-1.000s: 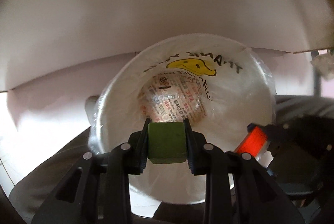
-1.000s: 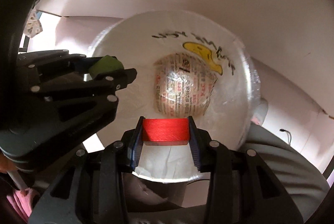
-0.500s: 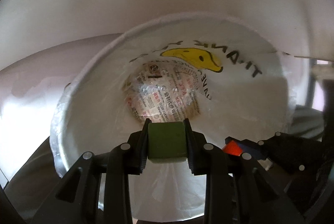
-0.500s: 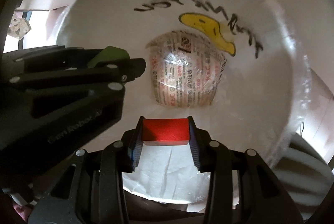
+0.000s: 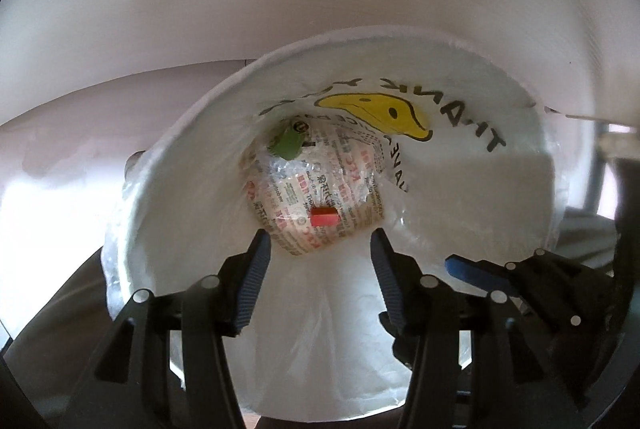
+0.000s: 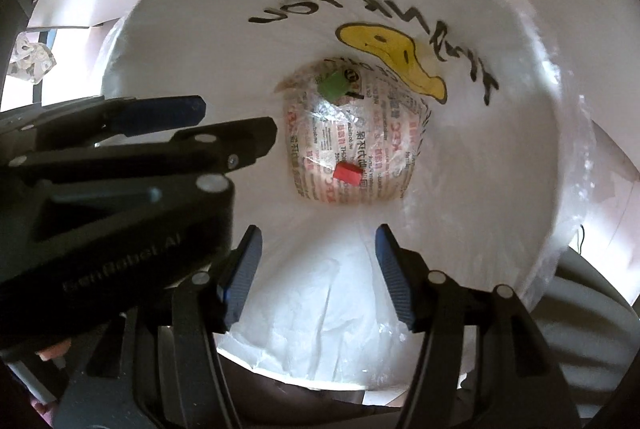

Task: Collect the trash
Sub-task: 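Open the left tool over the bin while the right tool releases the red block, then move both open tools back toward the items on the bed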

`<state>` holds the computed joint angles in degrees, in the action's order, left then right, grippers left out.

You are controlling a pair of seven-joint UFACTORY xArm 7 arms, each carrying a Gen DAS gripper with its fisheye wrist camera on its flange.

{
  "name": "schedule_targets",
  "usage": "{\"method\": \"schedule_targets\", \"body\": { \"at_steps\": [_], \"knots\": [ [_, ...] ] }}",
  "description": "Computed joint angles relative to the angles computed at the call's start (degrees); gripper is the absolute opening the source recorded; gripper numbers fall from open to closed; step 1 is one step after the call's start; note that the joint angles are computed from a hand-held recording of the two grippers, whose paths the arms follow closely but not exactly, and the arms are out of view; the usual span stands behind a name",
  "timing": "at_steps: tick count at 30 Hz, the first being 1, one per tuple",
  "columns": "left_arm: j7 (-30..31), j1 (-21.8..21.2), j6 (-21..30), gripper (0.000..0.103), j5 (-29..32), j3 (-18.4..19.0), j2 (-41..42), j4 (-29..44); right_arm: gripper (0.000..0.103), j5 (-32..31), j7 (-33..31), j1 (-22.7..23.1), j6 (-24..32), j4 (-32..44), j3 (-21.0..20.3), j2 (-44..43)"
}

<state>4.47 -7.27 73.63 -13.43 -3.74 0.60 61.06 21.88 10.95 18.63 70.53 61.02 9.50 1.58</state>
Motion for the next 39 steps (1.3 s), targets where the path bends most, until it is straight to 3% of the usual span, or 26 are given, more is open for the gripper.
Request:
{"method": "schedule_targets", "body": {
  "at_steps": [6,17,31,33,35,39],
  "knots": [
    [-0.1,0.2,0.1,0.054,1.3,0.3,-2.5,-0.4,0.06,-1.2,1.0,0.0,0.9,-0.3,-0.2,-2.8],
    [3.3,-0.7,-0.8,0.054,6.6,0.1,-14.3,-0.4,0.06,-6.1,1.6,-0.5,3.7,0.5,-0.8,-12.0],
    [7.3,-1.9,1.1,0.054,5.2,0.7,-24.4,6.7,0.06,-13.6,0.3,-0.6,6.7,5.4,0.4,-23.3],
    [7.1,-1.8,0.9,0.057,5.4,0.6,-24.7,8.6,0.06,-15.3,0.0,-0.8,6.9,7.3,0.8,-23.9],
    [7.0,-1.3,0.5,0.072,6.2,0.7,-24.2,11.5,0.066,-16.5,-0.4,-1.1,7.7,9.5,0.9,-24.3],
    [6.9,-0.5,-0.7,0.079,7.4,1.0,-23.5,16.6,0.071,-19.7,-0.9,-2.1,7.6,14.7,1.4,-23.8]
  ]
}}
